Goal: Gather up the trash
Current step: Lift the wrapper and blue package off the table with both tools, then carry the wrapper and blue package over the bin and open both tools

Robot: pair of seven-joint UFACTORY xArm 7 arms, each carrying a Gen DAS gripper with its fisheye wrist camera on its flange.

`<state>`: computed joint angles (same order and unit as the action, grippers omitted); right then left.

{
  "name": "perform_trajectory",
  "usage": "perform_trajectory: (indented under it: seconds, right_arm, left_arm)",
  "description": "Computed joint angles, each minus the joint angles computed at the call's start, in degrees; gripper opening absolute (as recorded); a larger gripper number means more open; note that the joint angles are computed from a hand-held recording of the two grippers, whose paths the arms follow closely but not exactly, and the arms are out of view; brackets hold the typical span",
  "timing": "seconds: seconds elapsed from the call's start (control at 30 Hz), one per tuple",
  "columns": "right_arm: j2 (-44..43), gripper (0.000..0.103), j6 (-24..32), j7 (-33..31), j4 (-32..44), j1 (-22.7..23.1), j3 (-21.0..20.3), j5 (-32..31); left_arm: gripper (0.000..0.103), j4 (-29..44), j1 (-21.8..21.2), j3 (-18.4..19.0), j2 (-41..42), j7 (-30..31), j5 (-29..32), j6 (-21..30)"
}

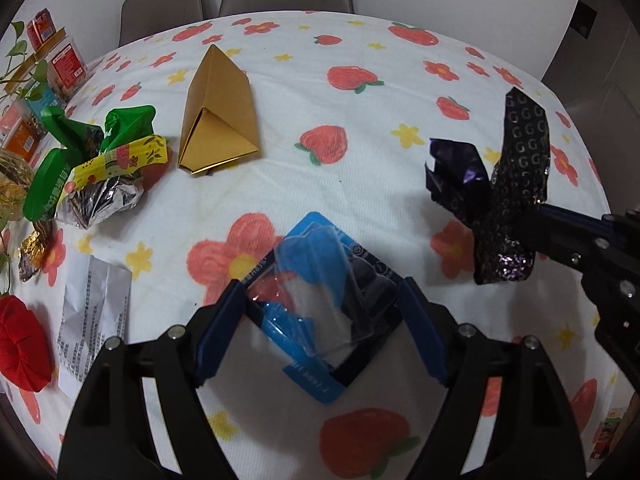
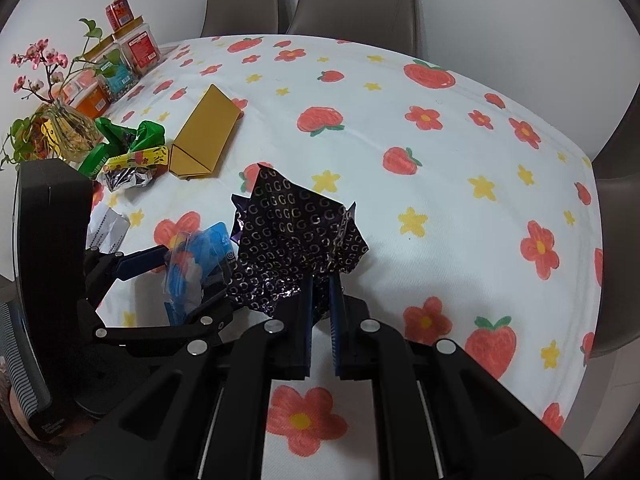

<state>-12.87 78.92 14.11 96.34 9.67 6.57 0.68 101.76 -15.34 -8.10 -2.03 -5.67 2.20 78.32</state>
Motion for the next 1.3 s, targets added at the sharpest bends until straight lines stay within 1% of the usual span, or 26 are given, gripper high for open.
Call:
perform_trajectory:
  seconds: [0.37,0.57,0.73,0.93,1.1,1.2,1.3]
  right_arm:
    - [-0.7,0.007,0.7,1.0,0.3,0.4,0.6,-0.5]
    - [-2.2,0.007,1.6,2.7,0.2,0.3,0.9,-1.0]
    - [-5.3,0.007,3.1,5.1,-1.0,0.0,1.7,-1.8]
    - [-12.0,0.007,5.3,9.7,-5.7,-0.8,3.0,-2.6]
    - [-19.9,0.007,8.0,15.1,-10.9,-2.6,3.8,-2.9]
    - [-24.7,0.007,10.6,17.5,-13.0,-4.0,3.9,-3.2]
    - [-30.2,0.007,14.4,18.8,-14.6,-5.7,3.6,-3.8]
  left_arm:
    - [0.077,-1.1,1.0,0.6,-2.4,2.1,-2.2,-2.0]
    - [0.077,0.3,1.7,1.1,-4.2,4.4,-3.1,-1.7]
    - [0.077,-0.6,2.4,1.4,-7.2,6.5,-4.9,-1.2]
    - [0.077,-3.5,1.9,1.4,-11.7,10.3,-8.5,-0.3]
    - [0.077,-6.2,0.0,0.5,-15.4,13.9,-11.3,0.4]
    - [0.077,-7.2,-1.7,-1.0,-17.2,15.0,-12.7,1.0]
    - [0.077,-7.5,-3.6,-2.9,-18.2,15.0,-13.4,1.3]
